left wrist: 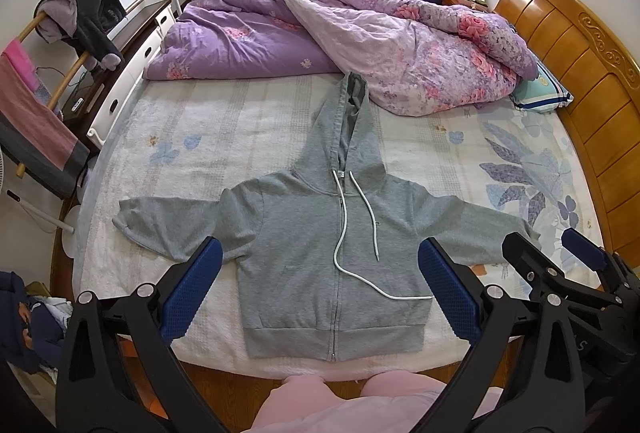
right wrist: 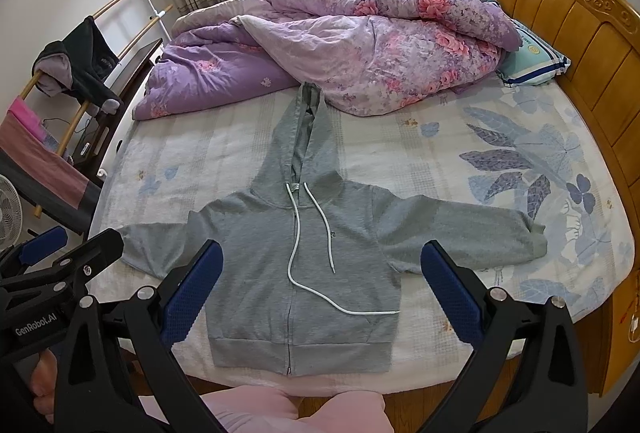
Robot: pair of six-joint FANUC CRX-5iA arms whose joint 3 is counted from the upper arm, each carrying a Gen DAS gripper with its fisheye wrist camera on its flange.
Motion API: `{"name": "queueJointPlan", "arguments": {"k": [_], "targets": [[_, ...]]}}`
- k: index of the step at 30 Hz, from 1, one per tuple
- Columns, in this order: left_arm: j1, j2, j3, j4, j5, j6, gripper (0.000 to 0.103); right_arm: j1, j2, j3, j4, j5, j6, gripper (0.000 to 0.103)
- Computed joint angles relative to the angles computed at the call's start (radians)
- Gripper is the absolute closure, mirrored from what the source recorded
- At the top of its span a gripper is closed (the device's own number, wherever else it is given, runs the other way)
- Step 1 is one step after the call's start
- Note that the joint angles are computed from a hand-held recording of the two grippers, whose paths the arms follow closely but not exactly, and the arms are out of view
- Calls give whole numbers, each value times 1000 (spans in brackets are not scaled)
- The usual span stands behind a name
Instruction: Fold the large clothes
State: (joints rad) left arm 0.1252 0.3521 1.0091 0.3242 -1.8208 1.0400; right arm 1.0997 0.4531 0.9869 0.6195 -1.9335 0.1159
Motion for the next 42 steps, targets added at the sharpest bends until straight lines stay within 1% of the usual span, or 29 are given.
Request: {"name": "queueJointPlan", "arguments": {"k": [17,18,20,24,27,32,36,42], "targets": [[1,9,10,2,-7,-2,5,-3,11,14,-10,-4,4,7],[3,1,-6,4,2,-6,5,-3,11,14,-10,-4,4,7],[-2,-52,-113,-6,47,-20,5,-2,8,8,-12,-2,2,7],[-3,-74,-152,-8,60,-24,5,0,3,0,-17,2,-4,7],[-2,-65,-139,-7,55,-23,5,-1,-2,-7,-20,4,-5,7],[-2,-89,-183,-10,64,-25,5,-1,-13,-23,-28,10,-13,7],[-2,-73,-157,-10,53,-21,5,-3,-14,-23,-32,10,-13,7],[-3,-75,-160,-10,50,-18,5,0,-22,-35,-40,15,-26,7]]}}
